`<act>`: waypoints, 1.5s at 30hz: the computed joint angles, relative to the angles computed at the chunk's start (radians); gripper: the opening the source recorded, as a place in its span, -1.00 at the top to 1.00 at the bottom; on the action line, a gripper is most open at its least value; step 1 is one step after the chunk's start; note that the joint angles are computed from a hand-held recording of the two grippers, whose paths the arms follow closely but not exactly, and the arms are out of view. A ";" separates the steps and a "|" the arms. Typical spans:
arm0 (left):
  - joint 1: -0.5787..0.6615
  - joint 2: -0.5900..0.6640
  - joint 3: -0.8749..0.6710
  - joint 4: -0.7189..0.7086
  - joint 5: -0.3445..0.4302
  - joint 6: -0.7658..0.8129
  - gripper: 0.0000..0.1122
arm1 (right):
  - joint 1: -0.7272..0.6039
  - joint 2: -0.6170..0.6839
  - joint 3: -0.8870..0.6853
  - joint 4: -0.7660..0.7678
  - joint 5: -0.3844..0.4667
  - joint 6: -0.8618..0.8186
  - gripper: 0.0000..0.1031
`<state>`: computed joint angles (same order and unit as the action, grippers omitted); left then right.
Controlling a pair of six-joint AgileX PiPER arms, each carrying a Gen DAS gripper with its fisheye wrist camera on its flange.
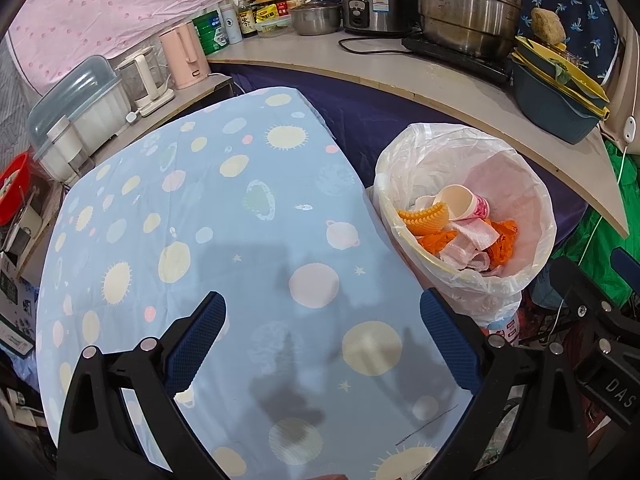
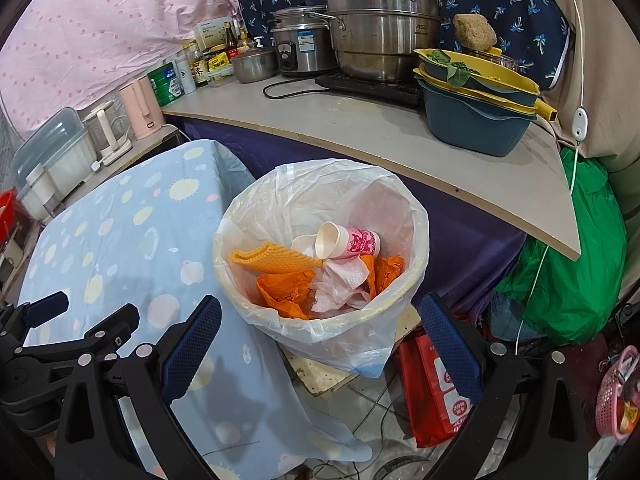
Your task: Collect trash
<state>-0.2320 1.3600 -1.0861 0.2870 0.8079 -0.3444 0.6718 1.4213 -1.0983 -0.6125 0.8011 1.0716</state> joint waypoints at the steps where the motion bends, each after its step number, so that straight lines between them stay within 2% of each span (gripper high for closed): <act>1: 0.003 -0.001 0.001 -0.001 -0.001 0.001 -0.66 | 0.000 0.000 0.000 0.001 0.000 -0.002 -0.87; 45: 0.009 -0.014 0.020 0.007 -0.027 0.007 -0.66 | 0.009 0.019 -0.010 -0.006 0.006 0.005 -0.87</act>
<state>-0.2228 1.3457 -1.0664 0.2939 0.7814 -0.3376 0.6807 1.4404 -1.1086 -0.6180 0.8070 1.0761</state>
